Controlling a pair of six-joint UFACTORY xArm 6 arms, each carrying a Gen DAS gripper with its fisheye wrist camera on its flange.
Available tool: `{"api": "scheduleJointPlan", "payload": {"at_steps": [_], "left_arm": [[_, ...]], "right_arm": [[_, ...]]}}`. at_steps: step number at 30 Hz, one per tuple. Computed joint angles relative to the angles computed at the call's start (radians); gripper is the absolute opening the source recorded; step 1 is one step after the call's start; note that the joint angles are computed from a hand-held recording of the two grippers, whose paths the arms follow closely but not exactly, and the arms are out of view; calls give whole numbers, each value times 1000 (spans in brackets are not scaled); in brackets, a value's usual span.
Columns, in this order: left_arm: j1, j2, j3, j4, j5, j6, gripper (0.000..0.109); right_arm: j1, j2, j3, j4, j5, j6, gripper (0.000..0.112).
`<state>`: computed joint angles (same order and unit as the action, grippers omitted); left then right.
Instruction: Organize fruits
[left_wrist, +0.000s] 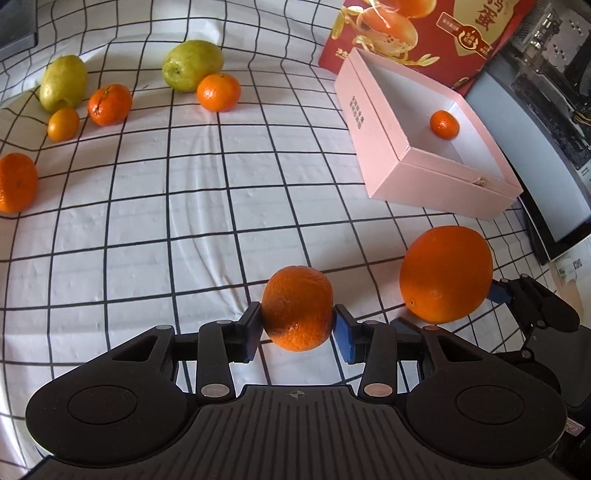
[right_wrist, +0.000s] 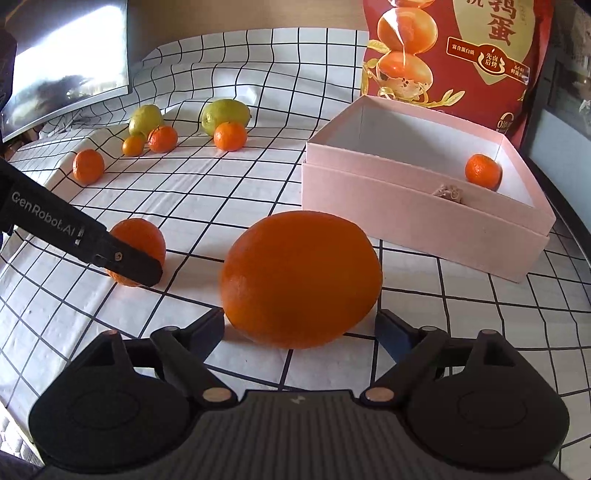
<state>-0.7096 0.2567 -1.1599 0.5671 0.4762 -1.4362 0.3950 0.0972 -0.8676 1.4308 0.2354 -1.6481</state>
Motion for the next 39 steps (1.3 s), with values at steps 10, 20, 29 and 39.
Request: {"api": "scheduleJointPlan", "payload": {"at_steps": [10, 20, 29, 39], "left_arm": [[10, 3, 15, 83, -44, -75, 46], [-27, 45, -66, 89, 81, -48, 46], [-57, 71, -110, 142, 158, -83, 48], [-44, 50, -78, 163, 117, -200, 46]], "right_arm": [[7, 9, -5, -6, -5, 9, 99], [10, 12, -2, -161, -3, 159, 103], [-58, -48, 30, -248, 83, 274, 96], [-64, -57, 7, -205, 86, 259, 96]]}}
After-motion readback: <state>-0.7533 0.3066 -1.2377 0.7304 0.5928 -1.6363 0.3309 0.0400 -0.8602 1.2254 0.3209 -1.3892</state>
